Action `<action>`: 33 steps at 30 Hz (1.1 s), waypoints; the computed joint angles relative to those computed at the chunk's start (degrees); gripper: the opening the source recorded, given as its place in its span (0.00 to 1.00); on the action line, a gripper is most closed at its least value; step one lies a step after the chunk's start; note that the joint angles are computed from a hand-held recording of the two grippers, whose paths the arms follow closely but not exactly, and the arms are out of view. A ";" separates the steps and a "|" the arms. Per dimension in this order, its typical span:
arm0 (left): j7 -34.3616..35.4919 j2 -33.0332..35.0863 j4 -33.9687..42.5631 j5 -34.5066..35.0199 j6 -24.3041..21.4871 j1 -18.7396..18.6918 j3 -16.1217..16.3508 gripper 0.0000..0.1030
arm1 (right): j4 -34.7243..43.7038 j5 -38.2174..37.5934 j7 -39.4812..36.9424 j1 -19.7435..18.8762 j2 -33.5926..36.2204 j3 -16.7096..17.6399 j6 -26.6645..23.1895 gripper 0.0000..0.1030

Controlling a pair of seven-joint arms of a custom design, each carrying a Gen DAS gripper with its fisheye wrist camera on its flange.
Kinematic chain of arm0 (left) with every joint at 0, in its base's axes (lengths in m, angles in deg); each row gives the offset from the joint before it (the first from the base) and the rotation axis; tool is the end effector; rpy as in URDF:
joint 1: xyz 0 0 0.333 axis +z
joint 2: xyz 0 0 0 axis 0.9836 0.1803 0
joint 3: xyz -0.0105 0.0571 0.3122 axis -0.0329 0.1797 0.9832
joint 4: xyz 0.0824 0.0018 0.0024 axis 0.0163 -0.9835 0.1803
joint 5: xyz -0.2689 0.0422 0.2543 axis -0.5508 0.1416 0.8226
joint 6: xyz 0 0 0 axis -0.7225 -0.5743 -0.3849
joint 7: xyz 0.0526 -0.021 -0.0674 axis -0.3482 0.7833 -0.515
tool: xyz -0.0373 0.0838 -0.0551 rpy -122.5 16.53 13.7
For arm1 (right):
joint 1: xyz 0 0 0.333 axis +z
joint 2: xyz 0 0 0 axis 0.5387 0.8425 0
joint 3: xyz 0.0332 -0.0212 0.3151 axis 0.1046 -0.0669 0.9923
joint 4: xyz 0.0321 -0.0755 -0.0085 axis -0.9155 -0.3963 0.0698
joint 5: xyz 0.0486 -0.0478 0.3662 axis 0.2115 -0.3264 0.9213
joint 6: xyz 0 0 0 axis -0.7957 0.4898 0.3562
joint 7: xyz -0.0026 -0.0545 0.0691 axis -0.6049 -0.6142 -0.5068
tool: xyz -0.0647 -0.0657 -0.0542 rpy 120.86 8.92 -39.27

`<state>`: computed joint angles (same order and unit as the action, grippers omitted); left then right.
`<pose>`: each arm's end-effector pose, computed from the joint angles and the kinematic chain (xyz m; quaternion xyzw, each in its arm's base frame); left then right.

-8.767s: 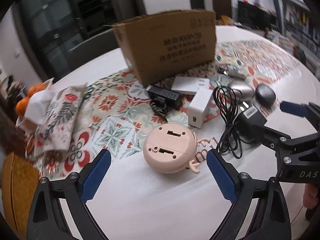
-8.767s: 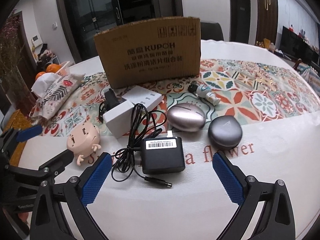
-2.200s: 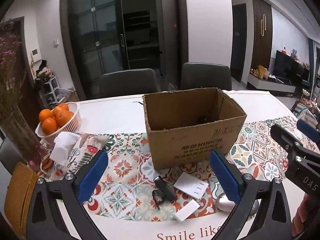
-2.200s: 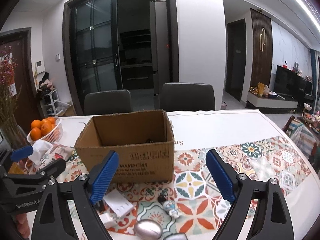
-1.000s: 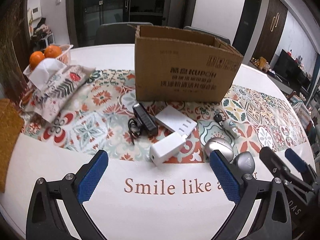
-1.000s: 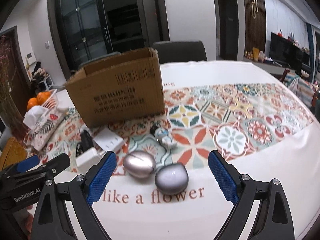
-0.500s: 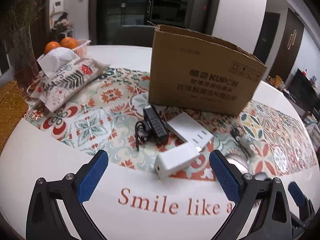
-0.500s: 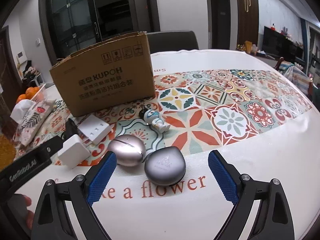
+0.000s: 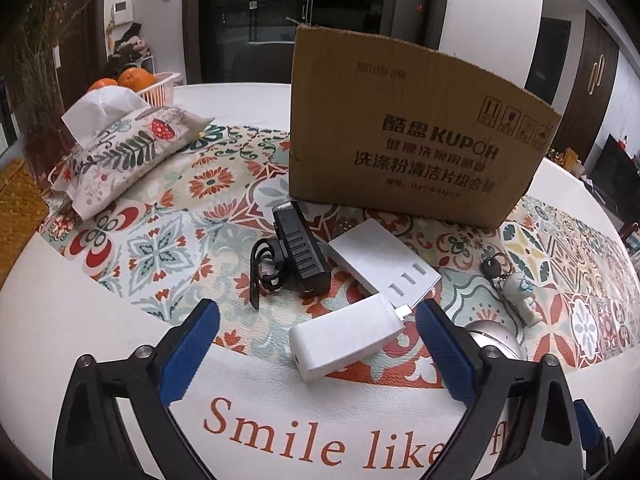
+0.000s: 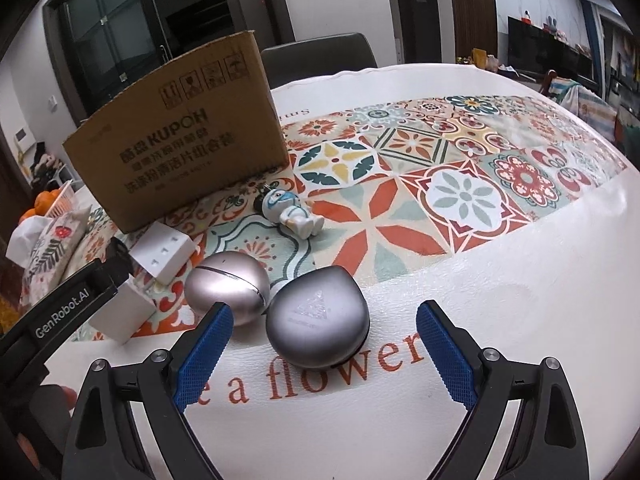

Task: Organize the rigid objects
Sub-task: 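Grasp the white power adapter with the left tool while the right tool grasps the grey earbud case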

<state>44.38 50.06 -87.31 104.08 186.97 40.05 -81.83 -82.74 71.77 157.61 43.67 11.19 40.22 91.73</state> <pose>0.6013 -0.4353 0.5029 -0.8503 0.3816 -0.1876 0.3102 0.6497 0.1786 0.4884 -0.7242 0.5878 -0.1438 0.3306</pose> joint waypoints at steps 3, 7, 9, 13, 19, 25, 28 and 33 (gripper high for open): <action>-0.30 0.03 -0.48 -0.58 0.54 0.46 -0.18 0.93 | 0.07 -0.51 0.16 0.24 0.36 -0.12 0.19 0.91; -0.67 -0.69 -2.42 -1.31 2.80 1.38 -0.56 0.88 | 0.79 -2.07 1.01 0.85 1.20 -0.58 -0.16 0.91; -1.71 -1.87 -4.70 -1.11 5.08 1.74 -0.68 0.84 | 1.27 -2.39 1.38 0.85 1.67 -0.59 -0.50 0.91; -2.72 -3.67 -8.23 -1.37 9.41 2.92 -1.52 0.70 | 1.78 -1.95 1.14 0.43 2.02 -0.21 -1.13 0.90; 0.85 -3.70 -9.19 -4.18 11.56 4.24 -2.42 0.56 | 1.75 -5.03 2.65 1.60 1.94 -1.63 -1.18 0.72; 1.78 -4.87 -11.34 -3.57 13.24 4.16 -2.31 0.55 | 1.20 -6.13 2.18 1.39 1.56 -1.45 -0.74 0.56; 1.34 -5.61 -12.69 -2.87 13.98 3.96 -2.33 0.55 | 0.90 -5.03 1.36 0.67 1.36 -0.79 -0.71 0.56; 2.36 -5.91 -12.87 -1.60 13.89 3.55 -2.44 0.55 | -0.59 -5.07 0.95 0.68 0.42 -0.90 0.42 0.56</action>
<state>46.74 44.15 -100.19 102.48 200.86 43.61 -84.26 -83.34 66.69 158.56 44.35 11.60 39.32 92.15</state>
